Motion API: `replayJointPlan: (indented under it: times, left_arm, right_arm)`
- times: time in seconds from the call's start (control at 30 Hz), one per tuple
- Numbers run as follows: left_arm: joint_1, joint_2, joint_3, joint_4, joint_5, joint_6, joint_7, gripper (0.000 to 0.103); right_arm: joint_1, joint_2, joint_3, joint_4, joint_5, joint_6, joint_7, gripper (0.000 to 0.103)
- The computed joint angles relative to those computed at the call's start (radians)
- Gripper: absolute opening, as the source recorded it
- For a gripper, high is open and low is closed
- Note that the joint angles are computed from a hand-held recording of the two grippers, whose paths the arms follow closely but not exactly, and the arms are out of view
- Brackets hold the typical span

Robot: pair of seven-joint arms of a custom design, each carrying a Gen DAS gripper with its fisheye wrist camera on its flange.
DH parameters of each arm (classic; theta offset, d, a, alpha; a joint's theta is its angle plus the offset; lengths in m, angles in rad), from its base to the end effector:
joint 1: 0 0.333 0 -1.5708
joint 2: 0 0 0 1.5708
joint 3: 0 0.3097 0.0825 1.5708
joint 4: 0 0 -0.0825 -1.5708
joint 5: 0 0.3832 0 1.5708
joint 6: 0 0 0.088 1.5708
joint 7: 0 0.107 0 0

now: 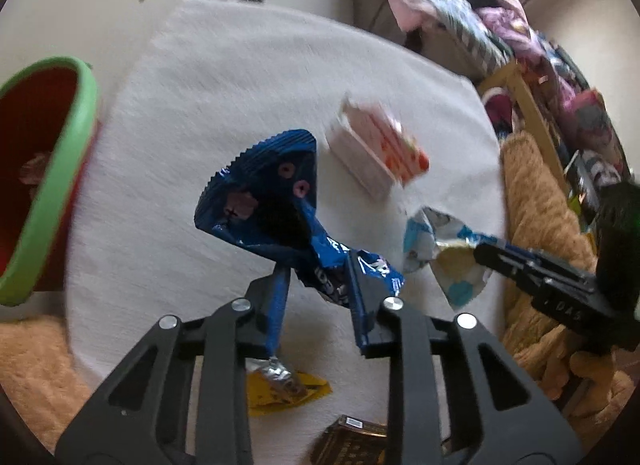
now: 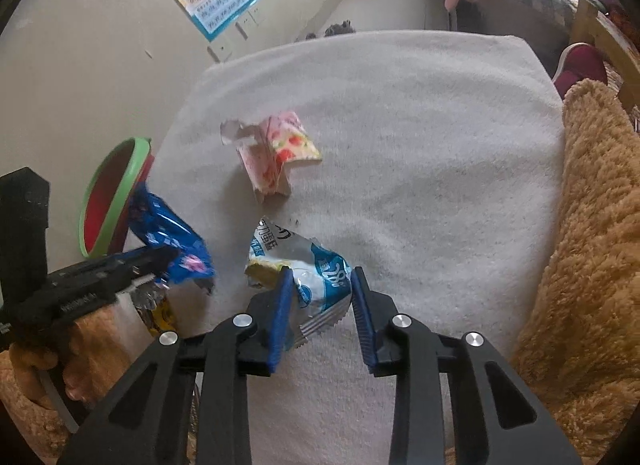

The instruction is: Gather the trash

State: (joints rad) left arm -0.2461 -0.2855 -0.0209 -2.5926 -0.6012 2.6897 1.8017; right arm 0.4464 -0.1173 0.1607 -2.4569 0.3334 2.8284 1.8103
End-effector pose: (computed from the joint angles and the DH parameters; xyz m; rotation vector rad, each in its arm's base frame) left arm 0.4380 -0.1007 0.3866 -2.1446 2.1520 -0.7930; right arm 0.4236 0.2746 0.3875 -1.9338 1.7867 -0.0306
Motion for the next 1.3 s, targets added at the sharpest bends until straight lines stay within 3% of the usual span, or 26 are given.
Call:
replayJointPlan:
  times: [0.4, 0.77, 1.3]
  left_arm:
    - [0.039, -0.126, 0.071, -0.048, 0.097, 0.097, -0.077, 0.026]
    - [0.064, -0.179, 0.102, -0.081, 0.24, 0.151, -0.183, 0.026]
    - [0.106, -0.197, 0.156, -0.104, 0.319, 0.166, -0.225, 0.026]
  right_arm:
    - [-0.018, -0.047, 0.023, -0.011, -0.102, 0.051, 0.078, 0.028]
    - [0.028, 0.029, 0.031, 0.096, -0.098, 0.051, 0.033, 0.028]
    - [0.084, 0.162, 0.039, 0.288, -0.113, 0.028, -0.022, 0.028]
